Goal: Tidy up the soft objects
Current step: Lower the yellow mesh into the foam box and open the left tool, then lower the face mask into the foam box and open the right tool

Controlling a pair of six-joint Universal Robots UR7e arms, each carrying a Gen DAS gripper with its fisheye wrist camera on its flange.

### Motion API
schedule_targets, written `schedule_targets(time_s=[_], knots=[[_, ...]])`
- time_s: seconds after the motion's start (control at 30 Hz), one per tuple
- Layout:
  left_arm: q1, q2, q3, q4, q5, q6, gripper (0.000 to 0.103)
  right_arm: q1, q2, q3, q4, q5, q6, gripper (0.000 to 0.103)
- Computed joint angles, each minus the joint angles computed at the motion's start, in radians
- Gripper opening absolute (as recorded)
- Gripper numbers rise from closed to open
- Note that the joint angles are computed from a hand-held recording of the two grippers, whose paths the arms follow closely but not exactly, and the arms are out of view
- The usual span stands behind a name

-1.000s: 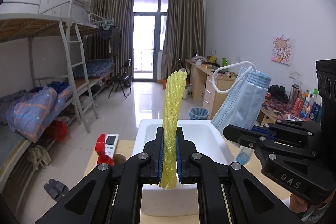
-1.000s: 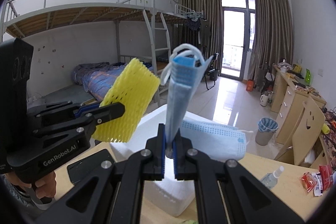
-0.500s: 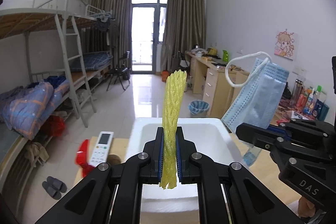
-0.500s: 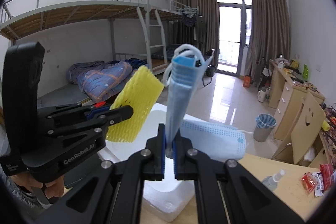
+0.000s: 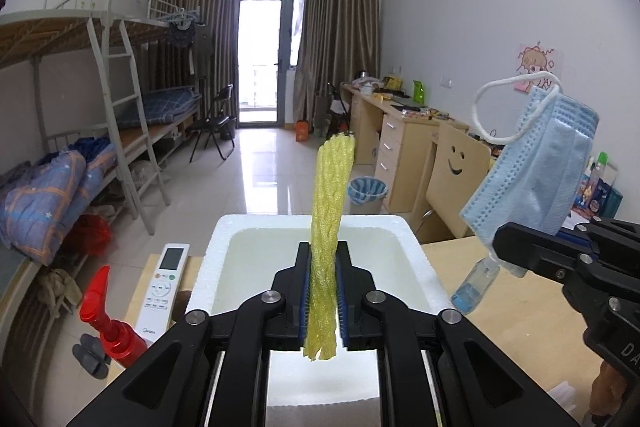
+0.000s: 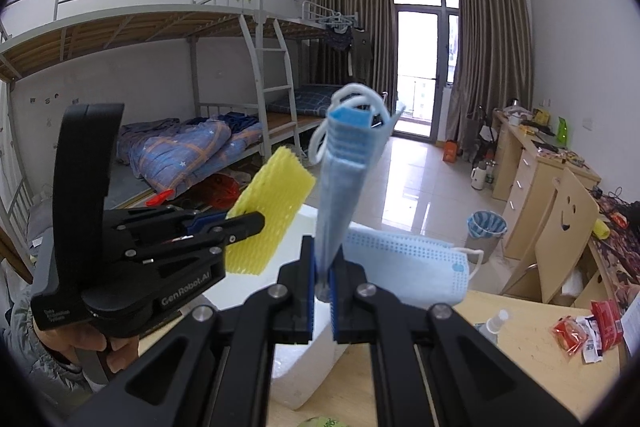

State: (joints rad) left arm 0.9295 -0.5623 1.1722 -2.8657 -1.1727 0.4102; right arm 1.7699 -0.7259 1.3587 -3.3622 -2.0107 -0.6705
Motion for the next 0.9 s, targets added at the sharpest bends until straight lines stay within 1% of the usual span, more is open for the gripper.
schedule_targets(time_s=[0.03,0.07,0.1,0.13,0.17,0.33,0.57,0.67,0.9], knots=[[0.000,0.001,-0.002,0.000,0.008,-0.003,0.034,0.001,0.001,-0.002,0.001,-0.001,0.002,0.008],[-0.001,0.003,-0.004,-0.005,0.015,-0.007,0.060,0.001,0.002,-0.003,-0.001,-0.002,0.002,0.008],[-0.001,0.004,-0.002,-0.020,0.024,-0.011,0.073,0.002,0.004,-0.006,-0.001,-0.004,0.003,0.008],[-0.002,0.004,0.005,-0.057,0.032,-0.011,0.088,0.002,0.005,-0.007,-0.002,-0.005,0.002,0.008],[-0.004,0.005,0.012,-0.087,0.037,-0.009,0.093,0.002,0.006,-0.007,-0.005,-0.003,0.001,0.008],[-0.009,0.000,0.024,-0.121,0.037,0.013,0.101,0.005,0.011,-0.014,-0.013,-0.008,-0.003,0.008],[-0.015,-0.029,0.062,-0.163,0.029,0.014,0.102,0.003,0.010,-0.011,-0.015,-0.004,-0.007,0.008],[-0.020,-0.054,0.094,-0.204,0.031,0.018,0.102,0.000,0.010,-0.009,-0.013,-0.001,-0.011,0.008],[-0.026,-0.088,0.153,-0.297,0.065,0.048,0.102,-0.003,0.021,-0.030,0.023,0.027,-0.015,0.008]])
